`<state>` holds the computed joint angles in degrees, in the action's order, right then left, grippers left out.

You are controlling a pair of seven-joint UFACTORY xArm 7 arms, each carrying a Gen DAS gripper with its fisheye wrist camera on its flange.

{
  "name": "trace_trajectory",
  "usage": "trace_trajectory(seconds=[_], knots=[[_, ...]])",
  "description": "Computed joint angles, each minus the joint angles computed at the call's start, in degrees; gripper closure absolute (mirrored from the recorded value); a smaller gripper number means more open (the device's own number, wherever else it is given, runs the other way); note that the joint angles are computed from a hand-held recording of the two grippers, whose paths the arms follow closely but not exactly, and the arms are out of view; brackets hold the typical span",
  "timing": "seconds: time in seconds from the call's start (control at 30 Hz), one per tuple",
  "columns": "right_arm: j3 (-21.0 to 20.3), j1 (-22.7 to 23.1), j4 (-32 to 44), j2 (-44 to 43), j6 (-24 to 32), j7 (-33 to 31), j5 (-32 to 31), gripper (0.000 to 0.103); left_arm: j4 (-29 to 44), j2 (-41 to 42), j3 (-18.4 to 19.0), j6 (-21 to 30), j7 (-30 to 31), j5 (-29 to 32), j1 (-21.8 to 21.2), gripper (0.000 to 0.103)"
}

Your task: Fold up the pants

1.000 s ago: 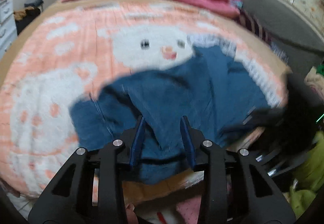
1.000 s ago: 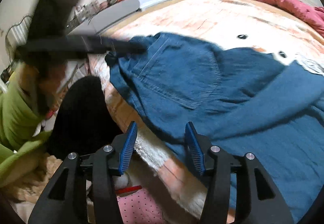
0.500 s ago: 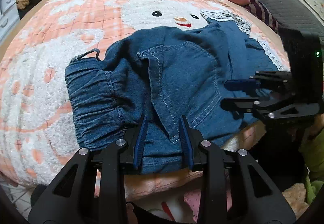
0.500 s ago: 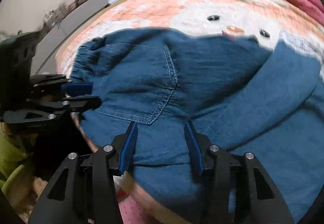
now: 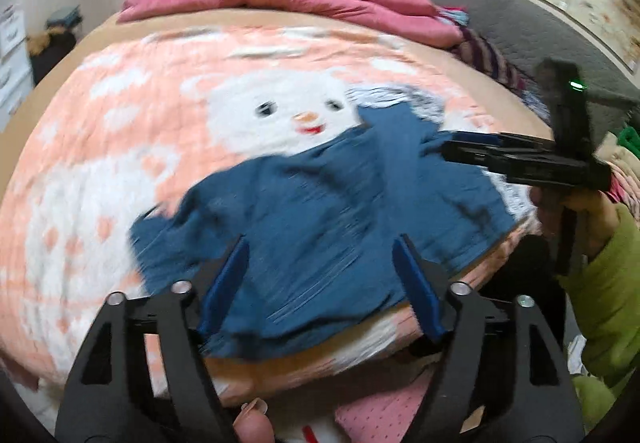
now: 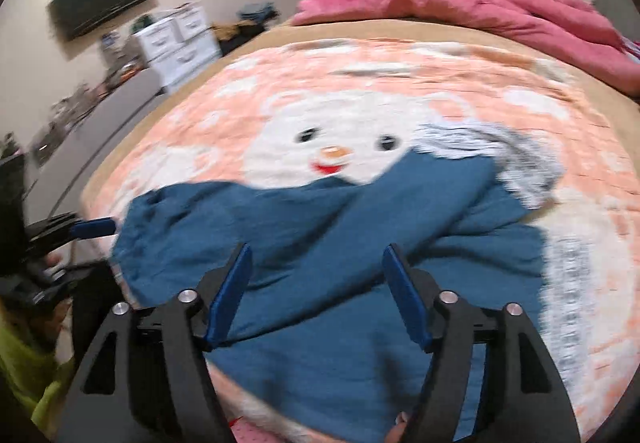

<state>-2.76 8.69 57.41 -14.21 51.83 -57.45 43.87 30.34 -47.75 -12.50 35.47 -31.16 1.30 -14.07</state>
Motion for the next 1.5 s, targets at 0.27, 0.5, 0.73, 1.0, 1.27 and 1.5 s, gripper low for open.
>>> trace_trajectory(seconds=[0.27, 0.5, 0.73, 1.0, 1.27, 1.5], knots=[[1.2, -1.6, 5.2, 5.5, -4.9, 4.1, -3.4, 0.016, 9.2, 18.9, -0.2, -6.0, 2.1, -1.0, -2.7, 0.031], [4.9, -1.6, 15.7, 15.4, -7.1, 10.9, -11.3, 0.012, 13.0, 29.2, 1.3, -10.7, 1.6, -3.8, -4.3, 0.044], [8.4, -0.2, 29.8, 28.9, -5.6, 20.2, -21.7, 0.016, 13.7, 34.4, 4.6, -16.0, 5.3, -10.6, -6.0, 0.068], [7.8, 3.6, 47.3, 44.6, -1.5, 35.4, -35.5, 0.046, 12.0, 35.3, 6.7, -19.5, 11.9, -19.2, -7.7, 0.077], [11.5, -1.5, 47.8, 45.5, -1.6, 31.1, -32.7, 0.092, 11.9, 36.4, 8.8, -22.4, 18.6, -26.4, -9.8, 0.07], [13.5, -10.5, 41.9, 37.1, 1.3, 22.1, -15.0, 0.092, 13.0, 37.1, 9.0, -22.8, 24.1, -31.5, -10.1, 0.085]])
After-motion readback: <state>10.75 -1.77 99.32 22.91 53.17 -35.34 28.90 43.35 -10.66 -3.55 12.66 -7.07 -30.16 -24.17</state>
